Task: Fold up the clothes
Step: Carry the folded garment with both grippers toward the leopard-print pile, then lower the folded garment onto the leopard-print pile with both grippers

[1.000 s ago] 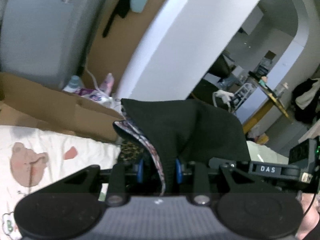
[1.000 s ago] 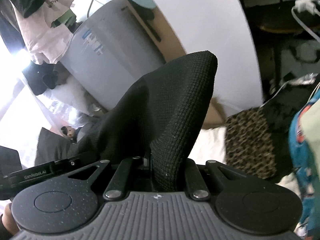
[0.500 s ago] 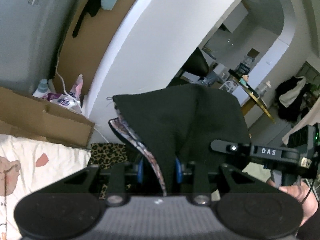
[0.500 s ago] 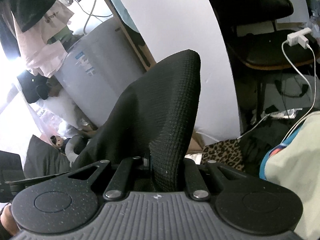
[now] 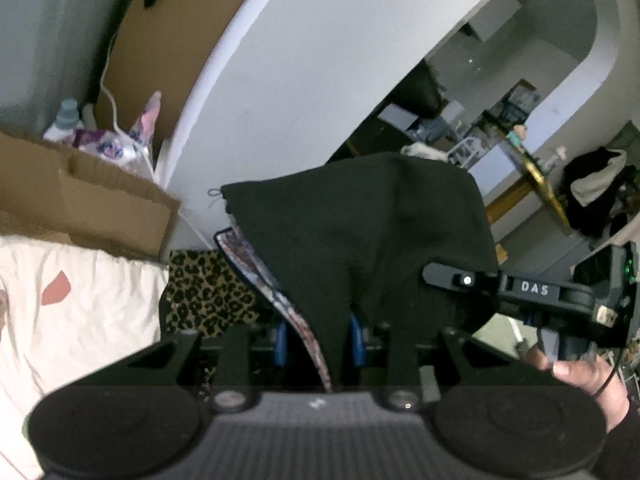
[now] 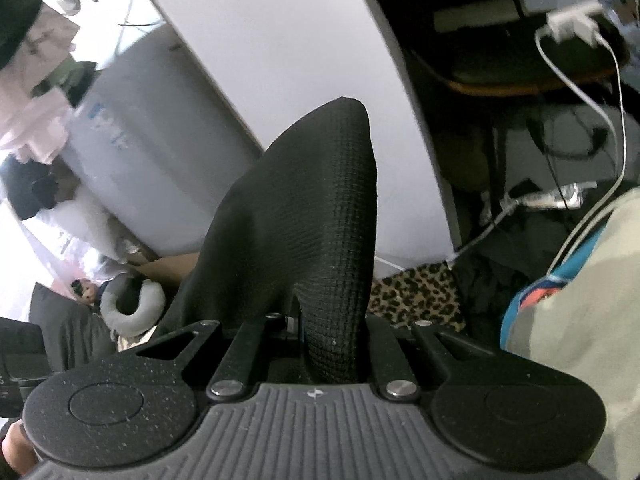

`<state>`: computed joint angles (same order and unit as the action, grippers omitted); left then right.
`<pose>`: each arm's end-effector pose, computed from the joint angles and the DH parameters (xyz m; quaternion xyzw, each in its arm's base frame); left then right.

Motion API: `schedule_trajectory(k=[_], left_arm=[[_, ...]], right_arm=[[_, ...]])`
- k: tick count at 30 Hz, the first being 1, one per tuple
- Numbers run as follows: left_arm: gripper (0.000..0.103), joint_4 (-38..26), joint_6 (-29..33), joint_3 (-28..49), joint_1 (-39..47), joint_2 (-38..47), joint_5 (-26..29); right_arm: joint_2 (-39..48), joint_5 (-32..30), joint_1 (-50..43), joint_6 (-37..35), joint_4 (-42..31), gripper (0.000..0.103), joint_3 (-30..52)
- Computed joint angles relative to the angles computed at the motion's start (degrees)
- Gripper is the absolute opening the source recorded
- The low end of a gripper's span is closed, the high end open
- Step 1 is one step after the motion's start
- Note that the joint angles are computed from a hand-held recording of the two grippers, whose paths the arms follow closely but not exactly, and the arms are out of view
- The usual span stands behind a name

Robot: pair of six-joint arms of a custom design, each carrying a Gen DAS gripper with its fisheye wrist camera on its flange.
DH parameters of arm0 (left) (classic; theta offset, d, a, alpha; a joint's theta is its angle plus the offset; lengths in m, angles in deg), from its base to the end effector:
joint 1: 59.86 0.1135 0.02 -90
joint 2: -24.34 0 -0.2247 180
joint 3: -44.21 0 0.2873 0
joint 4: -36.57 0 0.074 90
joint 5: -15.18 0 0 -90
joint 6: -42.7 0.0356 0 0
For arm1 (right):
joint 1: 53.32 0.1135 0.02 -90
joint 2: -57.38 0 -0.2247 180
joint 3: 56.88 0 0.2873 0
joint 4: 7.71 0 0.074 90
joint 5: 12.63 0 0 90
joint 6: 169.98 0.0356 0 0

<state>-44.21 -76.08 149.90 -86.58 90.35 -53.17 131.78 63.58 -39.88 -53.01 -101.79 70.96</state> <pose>0.1999 -0.1154 0.4318 0.0616 0.8954 -0.3406 0.2802 0.2053 0.0578 0.4900 0.0565 0.9017 0.2455 0.3513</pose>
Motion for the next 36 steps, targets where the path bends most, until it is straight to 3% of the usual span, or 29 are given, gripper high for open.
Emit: schedule_trajectory(k=[9, 21, 27, 36], left_arm=[[0.031, 11.8, -1.0, -18.6, -2.3, -2.0, -0.3], [0.031, 25.4, 0.8, -34.3, 0.3, 1.5, 4.8], [0.031, 32.3, 3.8, -36.4, 2.1, 8.1, 6.6], [0.031, 42.4, 8.8, -36.5, 5.9, 17.7, 8.1]], right_arm=[[-9.7, -1.8, -4.5, -2.1, 13.2, 0.009, -29.3], [-15.0, -0.5, -6.1, -2.3, 25.8, 0.009, -51.3], [-15.8, 0.9, -6.3, -0.9, 35.5, 0.009, -61.4], [-12.9, 3.7, -5.3, -2.0, 52.3, 0.01, -70.0]])
